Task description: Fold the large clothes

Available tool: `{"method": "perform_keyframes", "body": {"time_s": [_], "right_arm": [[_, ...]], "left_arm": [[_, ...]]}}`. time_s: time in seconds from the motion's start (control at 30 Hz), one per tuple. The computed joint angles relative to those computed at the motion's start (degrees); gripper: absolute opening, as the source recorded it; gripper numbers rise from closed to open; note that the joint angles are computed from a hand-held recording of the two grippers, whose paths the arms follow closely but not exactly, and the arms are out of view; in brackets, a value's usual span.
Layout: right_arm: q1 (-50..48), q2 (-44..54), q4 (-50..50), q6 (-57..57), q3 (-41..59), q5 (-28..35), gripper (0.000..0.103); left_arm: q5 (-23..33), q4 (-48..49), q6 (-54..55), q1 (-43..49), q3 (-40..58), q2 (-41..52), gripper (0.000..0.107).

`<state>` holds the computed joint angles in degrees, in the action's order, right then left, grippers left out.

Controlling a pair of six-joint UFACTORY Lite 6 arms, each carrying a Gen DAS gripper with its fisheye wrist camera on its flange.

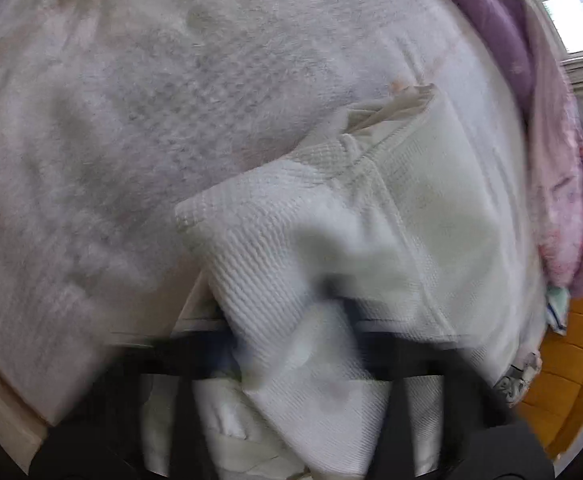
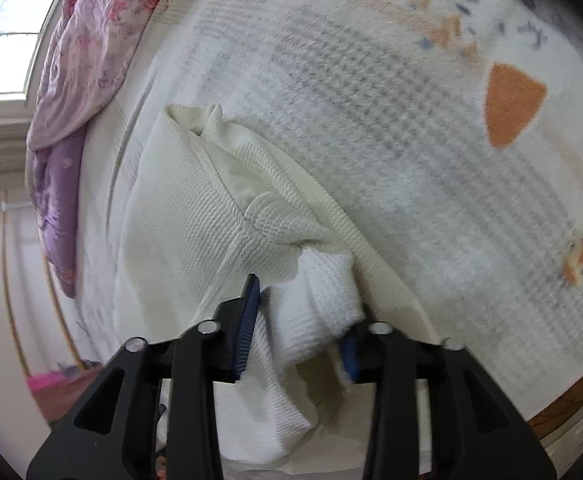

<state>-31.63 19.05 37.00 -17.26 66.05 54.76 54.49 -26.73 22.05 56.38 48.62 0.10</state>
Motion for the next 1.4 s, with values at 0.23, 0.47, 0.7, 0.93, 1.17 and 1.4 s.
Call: {"method": "perform_keyframes", "body": {"time_s": [0.23, 0.47, 0.7, 0.93, 1.17, 1.4], "right_arm": [[-8.6, -9.3, 4.2, -10.7, -2.1, 9.0, 0.012], [-14.1, -8.6, 0.9, -14.1, -12.7, 3.4, 0.013], [-13.0, -8.3, -0.5, -13.8, -13.8, 0.0, 0.013], [-7.6, -6.9, -9.5, -3.5, -7.7, 0.8, 0.032], [8.7, -14.6, -32.1, 9.6, 2.8, 0.4, 0.043], [35.1, 3.0, -14.5, 6.7, 21.5, -4.5, 0.001]], "left_arm": [[15.6, -5.9, 16.4, 14.2, 3.5, -8.0, 0.004], [14.6, 2.1, 23.9, 24.5, -4.5, -9.8, 0.004], [12.4, 4.8, 24.7, 25.7, -8.2, -11.1, 0.004], [14.5, 8.2, 23.0, 23.3, -7.2, -13.5, 0.02], [21.0, 5.9, 23.3, 28.0, 2.3, -13.7, 0.079], [8.8, 6.9, 15.7, 16.4, -2.8, -9.4, 0.079]]}}
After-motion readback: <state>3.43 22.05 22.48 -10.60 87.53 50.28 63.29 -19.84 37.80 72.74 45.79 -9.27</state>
